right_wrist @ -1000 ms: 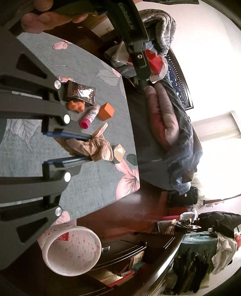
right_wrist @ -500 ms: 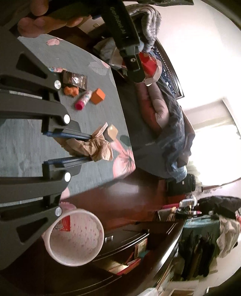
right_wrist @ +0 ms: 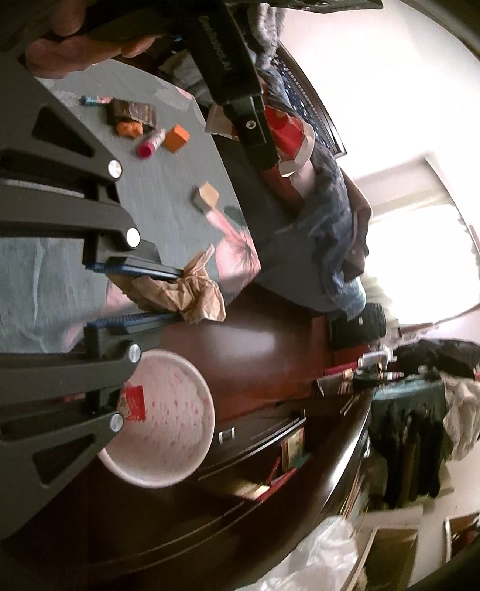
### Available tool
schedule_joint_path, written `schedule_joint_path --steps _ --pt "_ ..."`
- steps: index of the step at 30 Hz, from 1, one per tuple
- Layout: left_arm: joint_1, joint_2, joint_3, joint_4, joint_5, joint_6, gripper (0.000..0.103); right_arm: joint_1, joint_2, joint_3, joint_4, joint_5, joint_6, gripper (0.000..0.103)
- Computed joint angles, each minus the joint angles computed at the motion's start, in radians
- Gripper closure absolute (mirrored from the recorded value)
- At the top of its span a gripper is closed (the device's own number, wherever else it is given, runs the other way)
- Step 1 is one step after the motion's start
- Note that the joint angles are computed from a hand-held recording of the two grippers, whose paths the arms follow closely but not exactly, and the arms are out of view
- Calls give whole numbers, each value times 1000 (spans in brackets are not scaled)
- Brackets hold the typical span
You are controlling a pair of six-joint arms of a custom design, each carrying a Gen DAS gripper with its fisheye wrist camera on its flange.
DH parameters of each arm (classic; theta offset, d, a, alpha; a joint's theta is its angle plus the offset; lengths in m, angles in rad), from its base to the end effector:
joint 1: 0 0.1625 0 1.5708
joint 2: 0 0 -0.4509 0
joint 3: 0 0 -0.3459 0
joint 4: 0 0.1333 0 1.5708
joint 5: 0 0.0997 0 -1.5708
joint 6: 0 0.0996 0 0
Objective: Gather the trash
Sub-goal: 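Carry the cup and brown paper over the wastebasket, then open both grippers to drop the cup and brown paper into the wastebasket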
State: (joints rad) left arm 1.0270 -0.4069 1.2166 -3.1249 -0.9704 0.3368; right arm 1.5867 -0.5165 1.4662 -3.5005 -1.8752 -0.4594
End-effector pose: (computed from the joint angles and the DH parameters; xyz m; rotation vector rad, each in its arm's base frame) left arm -0.2422 -0.7670 0.0976 0.7725 2.3309 -1.0246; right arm 0.1150 -0.7261 0.1337 0.3735 -2.3747 1.1658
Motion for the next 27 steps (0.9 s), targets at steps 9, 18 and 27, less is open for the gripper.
schedule_joint_path --steps 9,18,27 --pt "-5 124 -186 154 -66 6 56 -67 -22 -7 -30 -29 35 84" --pt "2 261 -394 304 -96 22 56 -121 -8 -60 -4 -65 68 84" --pt "19 410 -677 522 -102 17 56 -154 28 -148 62 -83 93 84"
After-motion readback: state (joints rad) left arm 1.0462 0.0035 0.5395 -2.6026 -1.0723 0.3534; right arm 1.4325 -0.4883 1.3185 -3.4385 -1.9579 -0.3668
